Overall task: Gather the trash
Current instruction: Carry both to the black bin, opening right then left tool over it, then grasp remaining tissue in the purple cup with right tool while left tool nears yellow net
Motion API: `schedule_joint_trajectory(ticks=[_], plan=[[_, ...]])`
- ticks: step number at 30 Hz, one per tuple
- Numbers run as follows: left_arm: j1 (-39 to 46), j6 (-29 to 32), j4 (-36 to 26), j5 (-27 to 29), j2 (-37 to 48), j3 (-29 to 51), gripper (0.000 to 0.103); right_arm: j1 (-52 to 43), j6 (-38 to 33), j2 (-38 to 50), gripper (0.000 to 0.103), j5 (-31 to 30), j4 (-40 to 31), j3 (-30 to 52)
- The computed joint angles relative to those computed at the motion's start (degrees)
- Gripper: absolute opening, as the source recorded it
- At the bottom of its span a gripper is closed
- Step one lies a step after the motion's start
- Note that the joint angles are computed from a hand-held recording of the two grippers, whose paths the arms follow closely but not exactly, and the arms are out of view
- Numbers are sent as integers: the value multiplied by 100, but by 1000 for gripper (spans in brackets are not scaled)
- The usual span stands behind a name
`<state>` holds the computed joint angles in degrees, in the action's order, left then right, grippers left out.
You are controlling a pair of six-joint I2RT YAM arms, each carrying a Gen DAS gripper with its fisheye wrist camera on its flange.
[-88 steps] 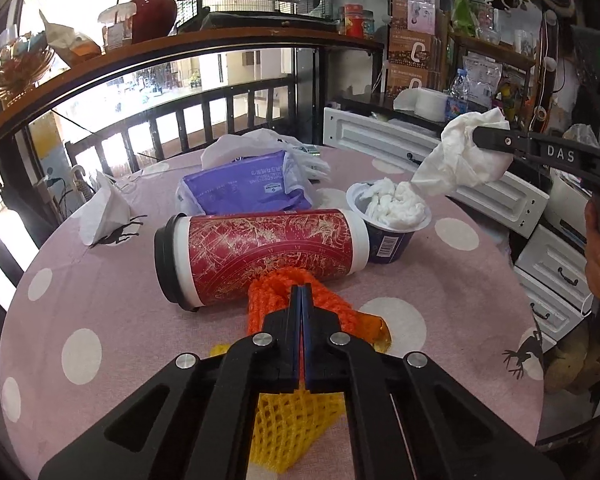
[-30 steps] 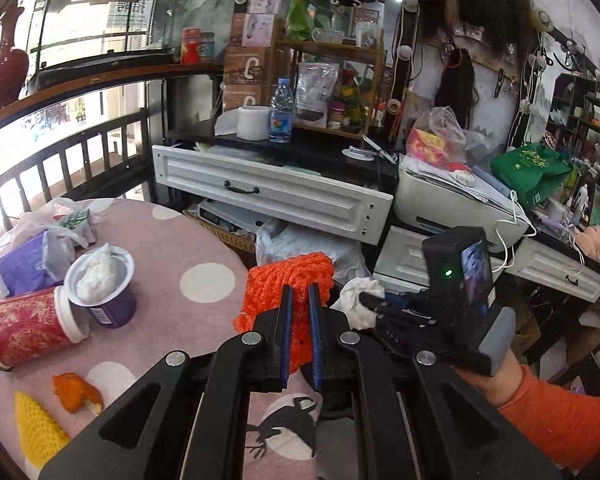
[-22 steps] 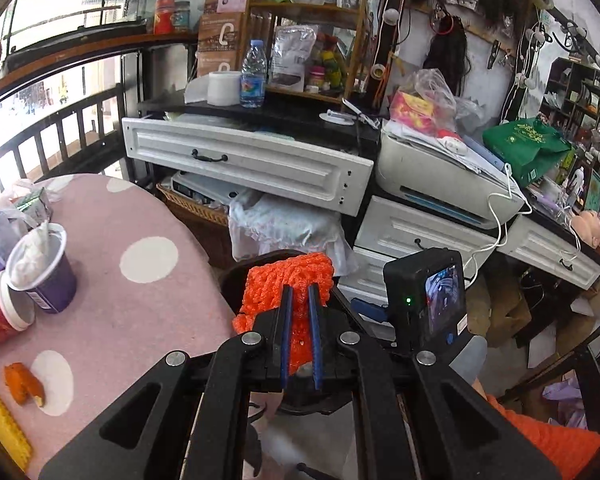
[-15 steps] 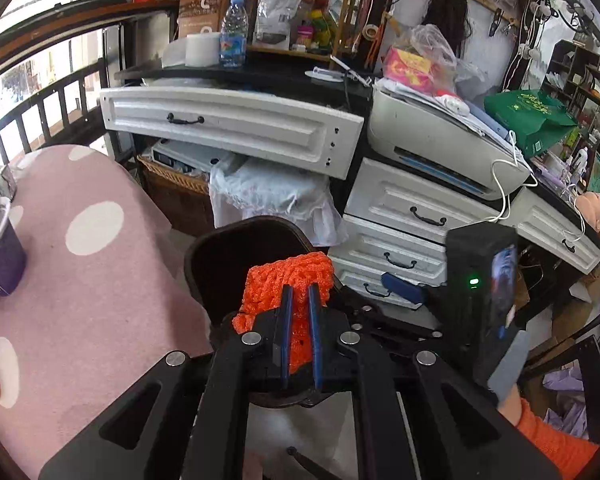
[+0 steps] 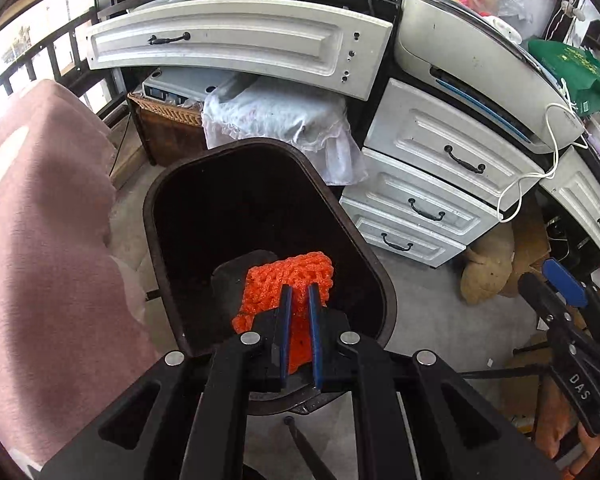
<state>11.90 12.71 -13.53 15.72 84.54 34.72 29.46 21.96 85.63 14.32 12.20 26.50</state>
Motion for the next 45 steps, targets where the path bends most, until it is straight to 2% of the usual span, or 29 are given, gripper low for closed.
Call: schedule_joint_trajectory(ticks=[5, 6, 7, 9, 11, 14, 20, 23, 26, 29, 35, 38, 45], plan=[[-193, -131, 266, -173, 137, -47, 11, -80, 52, -116, 57, -62, -2, -50], [-262, -184, 374, -276, 214, -47, 21, -62, 70, -151, 57, -48, -21, -56], [-278, -213, 399, -369, 198, -61, 47, -62, 70, -186, 57, -51, -42, -58], [-356, -386, 622, -562, 146, -137, 78, -25, 93, -238, 57, -53, -76, -46], [-219, -385, 715, -342, -127, -299, 79, 17, 101, -291, 57, -12, -106, -34], [-125, -272, 309, -167, -444, -238, 79, 131, 103, -410, 57, 84, -246, 22], [539, 440, -567, 382, -2166, -456, 90, 330, 106, -682, 57, 175, -591, 287], [1371, 1016, -1149, 891, -2918, -438, 95, 421, 176, -715, 57, 195, -857, 537], [2523, 1699, -1794, 1733, -3289, -211, 97, 684, 191, -662, 57, 210, -1001, 793], [3780, 2594, -2463, 2574, -3187, 124, 97, 1095, 231, -546, 57, 293, -1060, 1041], [5764, 4173, -3317, 3347, -2505, 806, 97, 1918, 227, -119, 57, 204, -1242, 1791], [6545, 4805, -3393, 3483, -1965, 1110, 97, 2390, 89, 227, 57, 191, -1410, 2339], [7688, 5398, -3074, 3337, -413, 2072, 97, 3229, -291, 1276, 57, 67, -1750, 3859]])
